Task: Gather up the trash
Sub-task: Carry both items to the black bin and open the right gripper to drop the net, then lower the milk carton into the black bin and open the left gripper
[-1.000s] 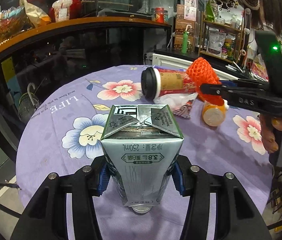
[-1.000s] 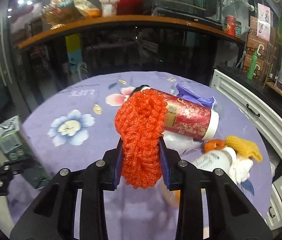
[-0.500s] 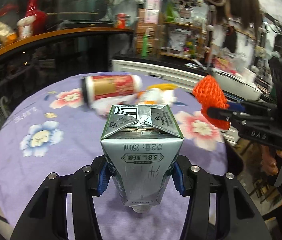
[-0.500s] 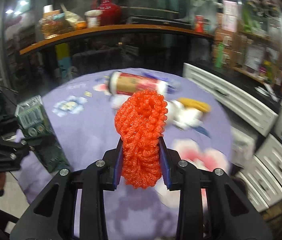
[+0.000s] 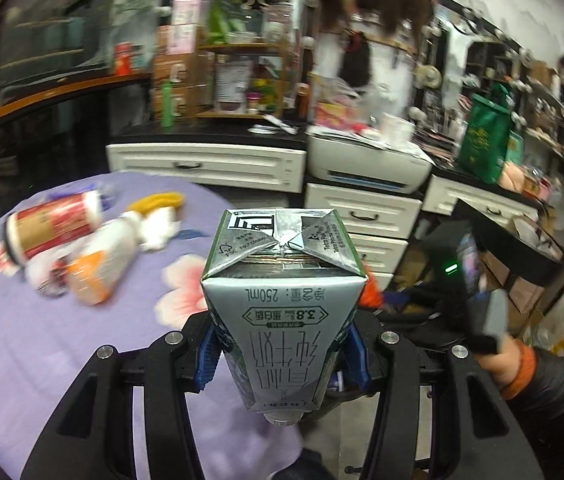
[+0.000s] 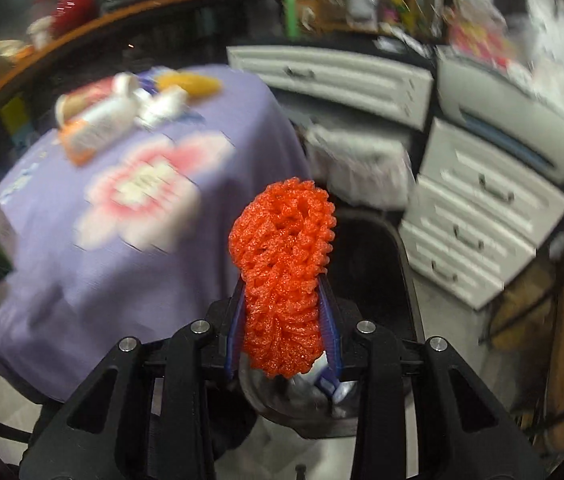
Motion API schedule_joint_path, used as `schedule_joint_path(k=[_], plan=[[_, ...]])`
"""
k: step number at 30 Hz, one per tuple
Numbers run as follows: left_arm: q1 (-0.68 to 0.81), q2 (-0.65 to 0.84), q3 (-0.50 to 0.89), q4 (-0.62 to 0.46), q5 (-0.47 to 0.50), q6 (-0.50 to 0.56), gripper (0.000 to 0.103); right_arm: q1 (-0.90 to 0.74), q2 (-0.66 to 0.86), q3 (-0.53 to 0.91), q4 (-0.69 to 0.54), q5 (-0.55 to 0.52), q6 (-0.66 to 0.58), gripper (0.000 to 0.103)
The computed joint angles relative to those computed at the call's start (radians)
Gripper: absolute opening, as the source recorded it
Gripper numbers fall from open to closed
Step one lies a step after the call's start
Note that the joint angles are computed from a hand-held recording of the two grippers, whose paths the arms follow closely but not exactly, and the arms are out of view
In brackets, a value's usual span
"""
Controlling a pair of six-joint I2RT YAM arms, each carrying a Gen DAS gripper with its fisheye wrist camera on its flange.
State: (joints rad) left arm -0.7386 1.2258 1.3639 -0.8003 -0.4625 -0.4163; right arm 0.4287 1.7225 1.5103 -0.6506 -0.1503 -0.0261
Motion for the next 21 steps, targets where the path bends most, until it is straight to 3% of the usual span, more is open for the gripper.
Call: schedule_joint_path(k=[10, 15, 21], plan=[[0.007, 0.260, 0.063, 0.118, 0.112, -0.032, 0.051, -0.081, 0.158, -0.061, 0.069, -0.013, 0.012, 0.034], [0.014, 0.336, 0.061, 0.148, 0.147, -0.043, 0.051, -0.094, 0.203, -0.097, 0.124, -0.014, 0.027, 0.060], [0.020, 0.399, 0.061, 0.169, 0.175, -0.048, 0.051, -0.116, 0.188, -0.138, 0.152, -0.024, 0.030, 0.064]])
